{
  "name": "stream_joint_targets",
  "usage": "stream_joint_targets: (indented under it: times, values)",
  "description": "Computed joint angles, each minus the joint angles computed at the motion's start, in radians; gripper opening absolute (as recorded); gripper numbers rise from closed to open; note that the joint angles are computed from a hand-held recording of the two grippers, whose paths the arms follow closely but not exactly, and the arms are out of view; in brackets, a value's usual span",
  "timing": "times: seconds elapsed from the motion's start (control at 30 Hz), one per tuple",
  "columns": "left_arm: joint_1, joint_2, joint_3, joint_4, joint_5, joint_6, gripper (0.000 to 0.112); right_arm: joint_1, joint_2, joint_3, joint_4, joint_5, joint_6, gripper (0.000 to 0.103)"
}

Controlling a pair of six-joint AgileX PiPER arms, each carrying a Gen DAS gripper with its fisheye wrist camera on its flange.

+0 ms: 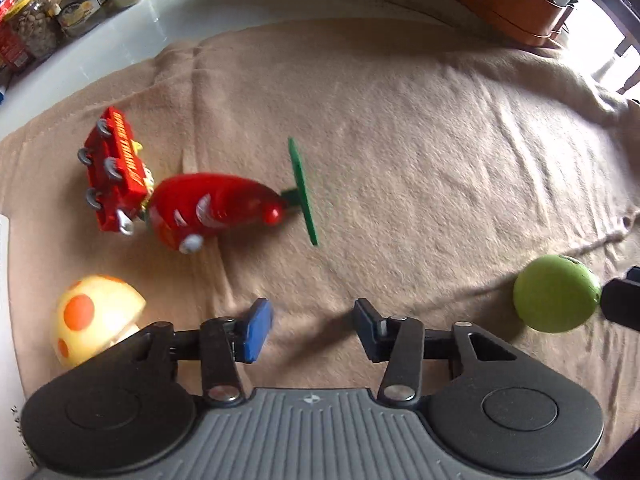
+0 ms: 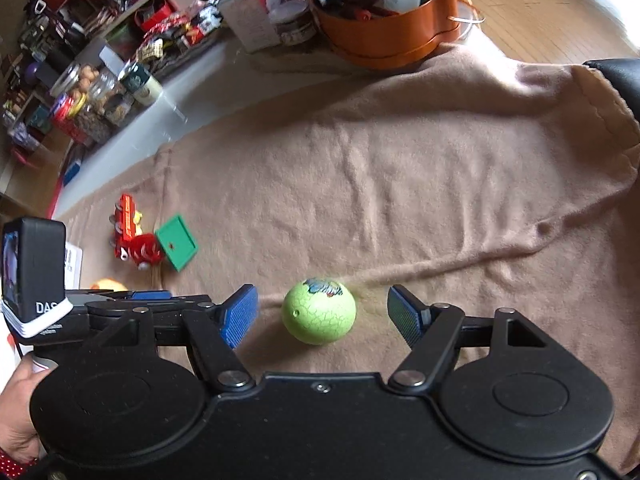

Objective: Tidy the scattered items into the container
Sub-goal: 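Lower the left gripper toward the red chili pepper while the right tool hovers at the egg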

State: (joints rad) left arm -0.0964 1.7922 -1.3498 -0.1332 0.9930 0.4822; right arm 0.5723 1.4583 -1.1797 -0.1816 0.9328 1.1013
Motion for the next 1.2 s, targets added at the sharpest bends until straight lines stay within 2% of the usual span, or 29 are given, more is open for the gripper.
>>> stream_joint_targets:
  times: [0.1,0.23,0.27,0.33,0.43,0.5,0.63,0.8,0.9,0.97,1.1,1.2]
  values:
    - [-0.003,-0.038,0.044,-0.016,-0.025,0.001,0.046,-0.001,0.042,-0.008,0.04,-0.03,-0.044,0.069]
    - [0.043,-0.021,-0.015,-0.066,0.019,-0.001,0.053,0.022,0.104,-0.048,0.012,0.001,-0.042,0.069]
    - [0.05,-0.01,-0.045,-0.063,0.032,-0.004,0.055,0.023,0.114,-0.051,0.018,-0.002,-0.05,0.067]
    - [0.064,0.004,-0.083,-0.061,0.042,-0.001,0.056,0.028,0.14,-0.068,0.015,0.012,-0.053,0.053]
    - [0.088,0.05,-0.162,-0.078,0.078,-0.001,0.06,0.038,0.17,-0.093,0.006,0.036,-0.04,0.052]
    - [0.086,0.072,-0.191,-0.073,0.085,-0.008,0.061,0.038,0.178,-0.089,0.017,0.022,-0.034,0.051]
    - [0.059,0.071,-0.181,-0.04,0.073,0.023,0.066,0.042,0.203,-0.101,0.04,0.026,-0.05,0.052]
    - [0.075,0.115,-0.218,-0.109,0.103,0.045,0.068,0.037,0.212,-0.114,0.043,0.042,-0.057,0.052]
    - [0.065,0.124,-0.241,-0.104,0.074,0.033,0.069,0.037,0.206,-0.113,0.05,0.045,-0.067,0.052]
    - [0.064,0.133,-0.268,-0.097,0.067,0.009,0.073,0.034,0.201,-0.108,0.055,0.042,-0.069,0.053]
    - [0.092,0.187,-0.369,-0.147,0.151,-0.06,0.08,0.024,0.189,-0.094,0.068,0.027,-0.064,0.053]
    - [0.084,0.18,-0.356,-0.132,0.102,-0.093,0.08,0.022,0.191,-0.094,0.074,0.021,-0.068,0.053]
